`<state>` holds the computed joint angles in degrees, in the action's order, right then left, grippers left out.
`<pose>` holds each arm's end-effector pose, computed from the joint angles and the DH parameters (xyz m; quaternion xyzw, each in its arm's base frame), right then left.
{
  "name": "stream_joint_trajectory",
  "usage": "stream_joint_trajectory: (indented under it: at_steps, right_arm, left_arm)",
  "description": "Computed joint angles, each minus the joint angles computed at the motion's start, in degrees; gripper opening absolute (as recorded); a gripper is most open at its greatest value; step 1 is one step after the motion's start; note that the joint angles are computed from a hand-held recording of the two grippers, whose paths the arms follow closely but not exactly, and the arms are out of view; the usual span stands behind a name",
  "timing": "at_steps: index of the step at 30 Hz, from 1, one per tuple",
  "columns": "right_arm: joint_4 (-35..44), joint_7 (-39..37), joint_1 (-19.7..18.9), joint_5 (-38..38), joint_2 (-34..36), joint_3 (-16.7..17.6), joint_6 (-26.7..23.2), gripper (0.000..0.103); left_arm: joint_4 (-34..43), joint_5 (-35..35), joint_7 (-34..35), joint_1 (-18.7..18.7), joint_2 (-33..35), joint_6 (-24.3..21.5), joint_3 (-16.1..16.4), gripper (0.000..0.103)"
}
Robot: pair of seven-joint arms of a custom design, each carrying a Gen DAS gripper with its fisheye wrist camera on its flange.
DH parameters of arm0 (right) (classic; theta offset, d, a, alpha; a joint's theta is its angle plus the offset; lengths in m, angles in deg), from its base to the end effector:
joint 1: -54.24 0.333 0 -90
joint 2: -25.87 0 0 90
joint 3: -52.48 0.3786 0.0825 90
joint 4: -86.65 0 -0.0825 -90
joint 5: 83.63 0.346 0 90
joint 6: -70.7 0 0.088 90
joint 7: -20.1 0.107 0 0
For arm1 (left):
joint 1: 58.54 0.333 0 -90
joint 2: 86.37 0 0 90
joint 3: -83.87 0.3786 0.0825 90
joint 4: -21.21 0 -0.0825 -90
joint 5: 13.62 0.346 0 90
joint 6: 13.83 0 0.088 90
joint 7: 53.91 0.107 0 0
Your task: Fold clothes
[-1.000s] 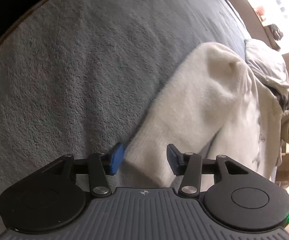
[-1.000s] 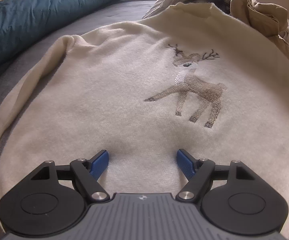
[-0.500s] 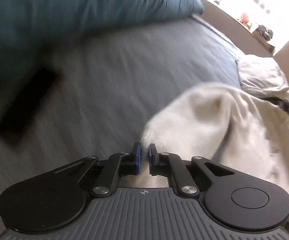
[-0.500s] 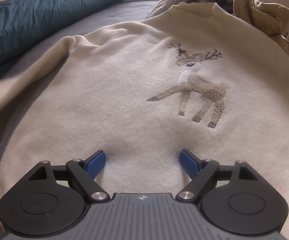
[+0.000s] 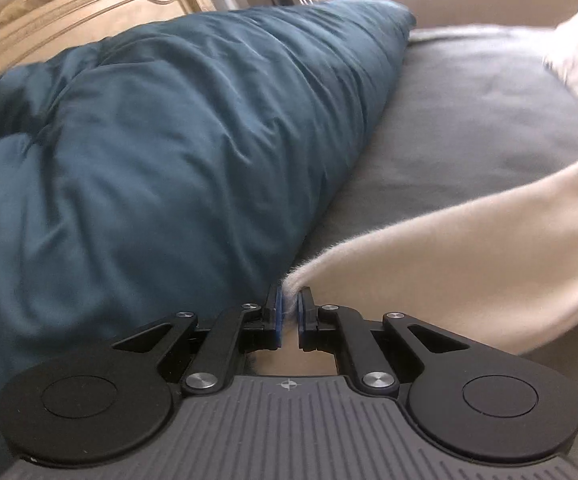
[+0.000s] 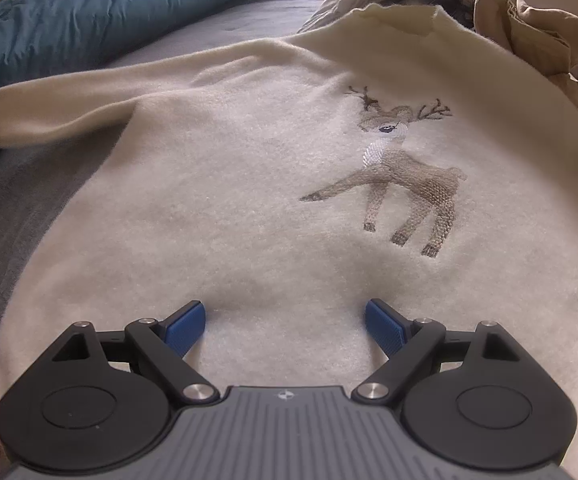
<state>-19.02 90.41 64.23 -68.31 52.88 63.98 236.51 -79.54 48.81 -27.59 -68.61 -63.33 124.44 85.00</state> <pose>0.6515 0.2154 0.4197 -0.8023 0.5148 -0.1184 0.2781 0.6635 -0.1013 0.4462 -0.7035 0.5817 -0.0460 0.4058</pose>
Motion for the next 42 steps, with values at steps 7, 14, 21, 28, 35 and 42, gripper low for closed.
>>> stream_joint_trajectory:
  at_steps: [7,14,21,28,35,42]
  right_arm:
    - [0.26,-0.01,0.11,-0.12,0.18,-0.16,-0.47,0.091]
    - [0.05,-0.35,-0.08,0.31,0.22,0.16,-0.11,0.093]
    - [-1.84,-0.78,-1.05,2.0,0.13,1.74,3.54,0.094]
    - [-1.77,0.77,-0.68,1.07,0.04,1.34,3.48,0.096]
    - [-2.28,-0.13,-1.91,1.59,-0.26,2.57,3.66,0.096]
    - [-2.46,-3.77,-4.59,4.12,0.18,5.59,4.27,0.097]
  left_arm:
    - [5.74,-8.02,7.97,1.94,6.1,-3.38,0.01,0.008]
    - [7.06,-9.06,-4.74,-1.02,6.01,-5.54,4.04,0.024]
    - [7.66,-13.15,-3.66,-0.12,6.2,11.2,-1.73,0.03]
    - [24.93,-22.89,10.58,-1.54,22.68,24.66,-8.49,0.029]
    - [21.55,-24.6,8.68,-4.33,24.64,29.37,-1.05,0.024]
    - [10.01,-26.83,-1.48,-11.41,17.54,27.08,17.31,0.035]
